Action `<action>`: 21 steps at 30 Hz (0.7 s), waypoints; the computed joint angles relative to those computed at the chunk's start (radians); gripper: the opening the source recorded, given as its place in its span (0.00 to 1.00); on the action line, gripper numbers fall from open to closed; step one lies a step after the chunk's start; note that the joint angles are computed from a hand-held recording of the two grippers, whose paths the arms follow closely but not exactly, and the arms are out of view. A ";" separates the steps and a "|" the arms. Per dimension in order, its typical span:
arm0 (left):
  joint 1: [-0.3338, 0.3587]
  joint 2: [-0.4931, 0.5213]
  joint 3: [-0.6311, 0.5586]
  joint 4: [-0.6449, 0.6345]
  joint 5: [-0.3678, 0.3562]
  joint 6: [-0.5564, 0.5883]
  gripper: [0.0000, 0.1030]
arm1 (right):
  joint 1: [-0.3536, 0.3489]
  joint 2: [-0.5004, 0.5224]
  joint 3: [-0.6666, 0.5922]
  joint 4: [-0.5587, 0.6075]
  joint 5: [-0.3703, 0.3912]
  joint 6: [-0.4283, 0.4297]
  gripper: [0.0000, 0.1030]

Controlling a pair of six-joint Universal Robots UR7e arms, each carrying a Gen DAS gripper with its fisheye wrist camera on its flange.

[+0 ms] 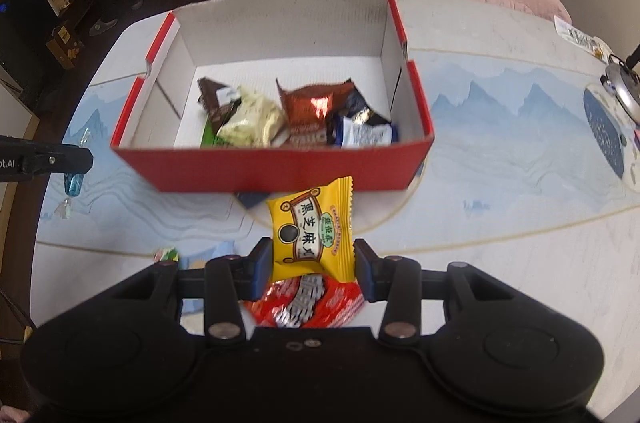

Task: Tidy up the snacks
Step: 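Carry the blue candy and yellow packet with both grippers into the red box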

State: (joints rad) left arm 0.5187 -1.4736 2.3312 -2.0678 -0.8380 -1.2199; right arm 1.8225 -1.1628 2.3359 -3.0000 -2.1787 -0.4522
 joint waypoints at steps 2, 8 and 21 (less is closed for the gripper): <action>0.018 0.016 -0.021 0.000 0.007 0.024 0.12 | 0.002 0.017 -0.027 0.013 -0.006 -0.004 0.41; 0.060 0.066 -0.087 0.008 0.035 0.090 0.12 | 0.007 0.073 -0.115 0.051 -0.015 -0.023 0.41; 0.176 0.205 -0.177 -0.069 0.049 0.226 0.12 | -0.004 0.223 -0.284 0.053 -0.028 -0.068 0.41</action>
